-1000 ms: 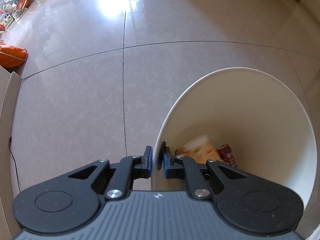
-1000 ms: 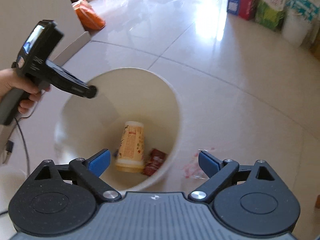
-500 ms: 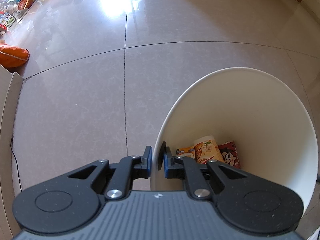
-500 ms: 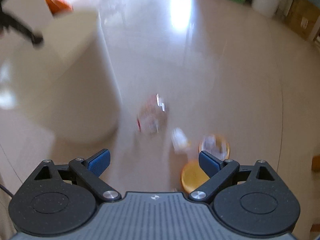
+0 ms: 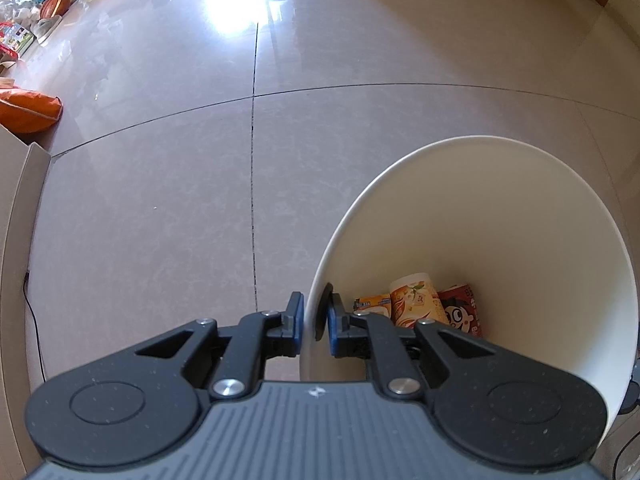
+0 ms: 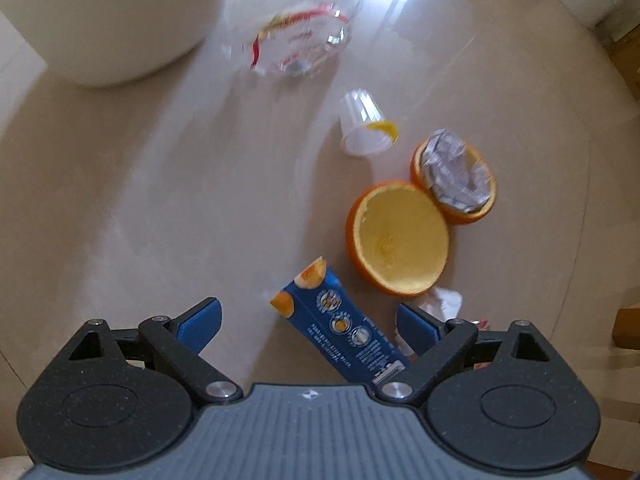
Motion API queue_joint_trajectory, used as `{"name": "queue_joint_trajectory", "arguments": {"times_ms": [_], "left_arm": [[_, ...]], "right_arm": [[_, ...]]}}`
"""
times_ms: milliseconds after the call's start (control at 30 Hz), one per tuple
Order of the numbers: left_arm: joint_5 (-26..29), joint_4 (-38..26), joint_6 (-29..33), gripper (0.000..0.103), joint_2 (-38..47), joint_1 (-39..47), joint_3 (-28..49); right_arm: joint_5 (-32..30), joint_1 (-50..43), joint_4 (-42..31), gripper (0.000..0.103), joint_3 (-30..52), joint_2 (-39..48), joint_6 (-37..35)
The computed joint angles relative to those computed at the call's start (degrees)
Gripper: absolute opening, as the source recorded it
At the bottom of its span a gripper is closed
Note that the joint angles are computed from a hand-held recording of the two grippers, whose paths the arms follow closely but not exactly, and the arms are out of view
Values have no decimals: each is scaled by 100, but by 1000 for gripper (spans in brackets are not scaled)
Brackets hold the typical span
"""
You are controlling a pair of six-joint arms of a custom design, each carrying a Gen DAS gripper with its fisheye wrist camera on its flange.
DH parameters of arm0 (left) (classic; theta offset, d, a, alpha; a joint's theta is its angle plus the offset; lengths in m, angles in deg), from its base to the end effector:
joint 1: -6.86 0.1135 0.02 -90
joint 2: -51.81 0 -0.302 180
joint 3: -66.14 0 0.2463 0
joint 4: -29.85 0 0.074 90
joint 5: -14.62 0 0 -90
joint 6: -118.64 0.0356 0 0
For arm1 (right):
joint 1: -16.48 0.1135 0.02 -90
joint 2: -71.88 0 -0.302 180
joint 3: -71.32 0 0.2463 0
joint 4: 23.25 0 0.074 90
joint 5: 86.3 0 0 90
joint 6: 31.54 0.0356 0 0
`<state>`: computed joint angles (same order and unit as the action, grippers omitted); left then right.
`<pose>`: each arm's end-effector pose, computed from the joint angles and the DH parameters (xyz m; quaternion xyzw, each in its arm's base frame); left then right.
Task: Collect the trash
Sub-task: 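Grasp the blue juice carton with the right gripper and lift it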
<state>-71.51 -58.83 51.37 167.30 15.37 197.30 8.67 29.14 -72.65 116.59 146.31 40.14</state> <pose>0.4149 0.0596 0.3479 0.1273 0.9802 0.0076 0.1512 0.1721 0.0355 0.1771 -0.2613 0.9591 -0.0480 0.0973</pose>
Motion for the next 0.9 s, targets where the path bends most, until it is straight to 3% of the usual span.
{"name": "queue_joint_trajectory", "arguments": {"times_ms": [300,467,700,833,900], "left_arm": [[3,94,-35,11,-50,5,-115],[4,74,-29,11,-37,15,-84],[5,97,-24,11,-50,18,-110],[3,110,-21,11,-54,18,-124],[-4,120,-19,11,-59,12,-136]], "right_arm": [[-613,-966,-388,96,22,464,87],[-391,-892,-219,84,-140,540,2],[-114,-374,-17,82,-365,676,-251],[-29,54,-144,64,-511,533,-32],[-208,-40,-167,62,-519,520,129]]}}
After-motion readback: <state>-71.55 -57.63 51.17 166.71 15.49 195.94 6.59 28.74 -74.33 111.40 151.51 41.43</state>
